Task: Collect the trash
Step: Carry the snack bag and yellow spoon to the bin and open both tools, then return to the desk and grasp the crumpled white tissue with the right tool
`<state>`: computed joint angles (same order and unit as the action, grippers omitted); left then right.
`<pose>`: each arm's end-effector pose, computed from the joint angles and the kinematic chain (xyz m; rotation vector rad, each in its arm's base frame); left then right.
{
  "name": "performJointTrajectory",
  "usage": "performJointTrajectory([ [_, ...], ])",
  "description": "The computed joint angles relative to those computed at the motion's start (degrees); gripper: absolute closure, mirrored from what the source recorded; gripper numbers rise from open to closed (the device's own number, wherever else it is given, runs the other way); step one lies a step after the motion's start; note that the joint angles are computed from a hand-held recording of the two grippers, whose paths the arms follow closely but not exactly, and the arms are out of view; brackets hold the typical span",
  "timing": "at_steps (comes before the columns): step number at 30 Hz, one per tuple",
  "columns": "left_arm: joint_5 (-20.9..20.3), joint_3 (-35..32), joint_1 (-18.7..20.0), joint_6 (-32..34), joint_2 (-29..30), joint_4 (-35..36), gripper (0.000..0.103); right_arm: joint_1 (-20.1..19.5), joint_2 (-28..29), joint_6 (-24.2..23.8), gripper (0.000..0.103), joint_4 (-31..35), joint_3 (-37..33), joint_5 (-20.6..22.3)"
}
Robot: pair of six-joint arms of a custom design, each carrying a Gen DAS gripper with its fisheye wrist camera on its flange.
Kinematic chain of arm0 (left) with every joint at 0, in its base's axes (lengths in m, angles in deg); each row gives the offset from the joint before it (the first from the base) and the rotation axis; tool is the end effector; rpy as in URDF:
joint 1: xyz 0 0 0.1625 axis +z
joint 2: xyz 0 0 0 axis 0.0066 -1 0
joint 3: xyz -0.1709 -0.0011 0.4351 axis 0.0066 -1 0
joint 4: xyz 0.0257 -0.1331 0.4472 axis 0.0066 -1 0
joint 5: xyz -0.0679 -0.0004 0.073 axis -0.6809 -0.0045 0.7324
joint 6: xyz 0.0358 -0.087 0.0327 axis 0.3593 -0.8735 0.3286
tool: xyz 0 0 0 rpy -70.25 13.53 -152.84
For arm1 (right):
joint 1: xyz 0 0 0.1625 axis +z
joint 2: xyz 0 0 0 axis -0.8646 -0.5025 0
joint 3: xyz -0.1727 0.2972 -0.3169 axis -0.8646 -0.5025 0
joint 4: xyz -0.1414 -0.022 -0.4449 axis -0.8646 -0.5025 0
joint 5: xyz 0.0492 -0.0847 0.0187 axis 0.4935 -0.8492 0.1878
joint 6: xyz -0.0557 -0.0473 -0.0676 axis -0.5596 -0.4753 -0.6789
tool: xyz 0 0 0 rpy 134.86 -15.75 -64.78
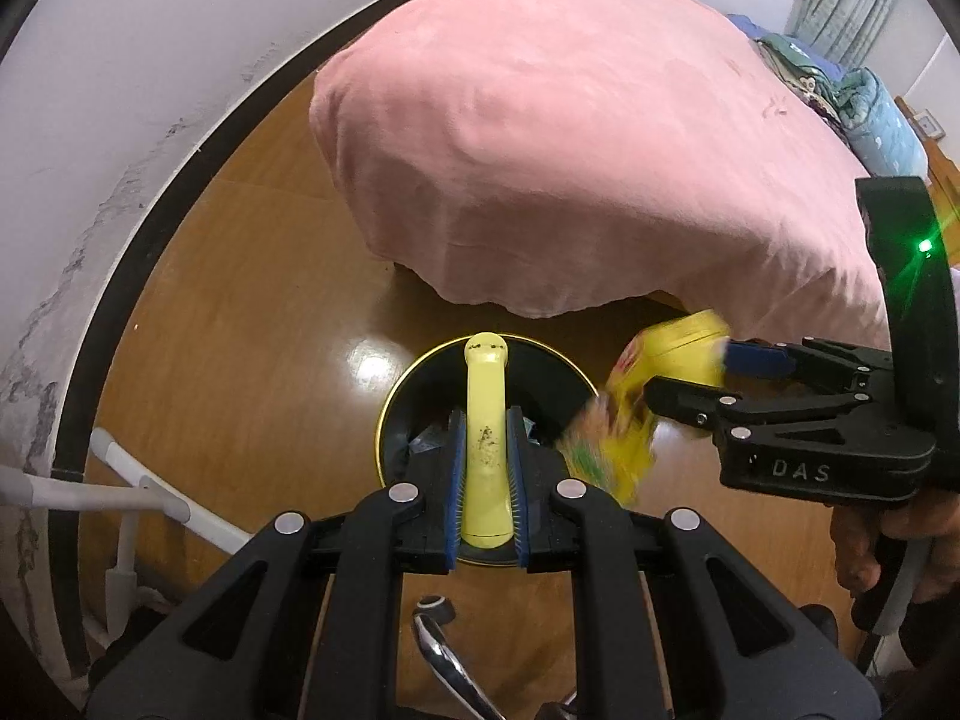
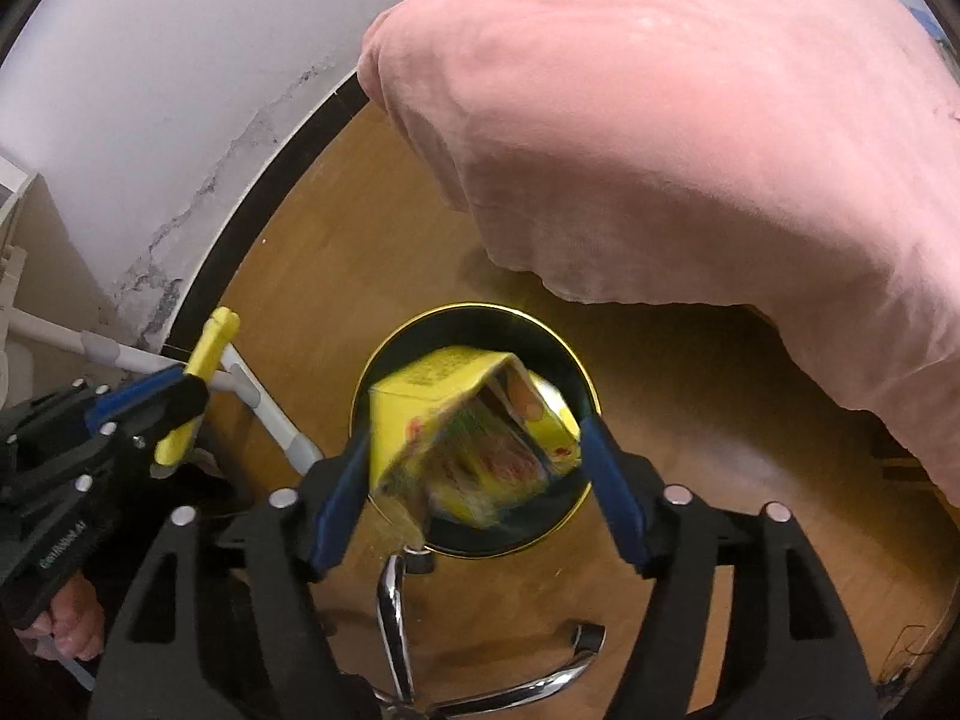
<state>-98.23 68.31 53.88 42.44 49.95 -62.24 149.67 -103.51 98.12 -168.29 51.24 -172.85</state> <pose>-0.4082 -0.8553 0.0142 1.2741 2.4476 0.1340 0.0684 -0.7366 0.3221 -0.5479 -2.3786 0.7511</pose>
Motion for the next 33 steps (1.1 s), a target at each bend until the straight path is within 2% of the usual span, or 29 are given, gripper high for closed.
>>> performJointTrajectory([
  [11, -1.6, -1.6, -0.8, 0.4, 1.0, 1.8, 0.088, 0.1, -2.6, 1.9, 0.030, -4.2, 2.5, -1.0],
  [12, -1.5, -1.7, -0.9, 0.4, 1.0, 1.9, 0.078, 0.2, -2.9, 2.0, 0.030, -4.8, 2.8, -1.2],
  [13, -1.4, -1.8, -1.0, 0.2, 1.0, 2.2, 0.052, 0.3, -3.2, 2.0, 0.030, -5.2, 2.9, -1.2],
  [15, -0.7, -1.0, -1.5, 0.0, 0.4, 0.5, 0.021, 0.6, -3.6, 1.9, 0.029, -6.1, 3.2, -1.9],
  [18, 0.6, 1.1, -2.5, 2.5, -1.1, -3.0, 0.019, 1.6, -3.7, 1.0, 0.029, -6.9, 2.9, -3.7],
  [22, 2.2, 2.8, -3.3, 5.2, -3.6, -5.7, 0.015, 3.9, -3.0, -2.5, 0.027, -8.2, 1.3, -7.4],
  [25, 3.2, 4.2, -3.9, 7.2, -7.5, -6.4, 0.014, 6.0, -2.1, -5.0, 0.027, -7.8, -1.0, -7.7],
  [29, 3.5, 6.3, -3.2, 7.7, -14.3, -8.2, 0.011, 10.4, 2.1, -13.0, 0.025, -8.4, -7.3, -7.0],
  [33, 8.0, 11.9, -1.6, 7.9, -22.3, -16.6, 0.009, 14.8, 8.9, -22.5, 0.022, -6.6, -16.6, -2.1],
])
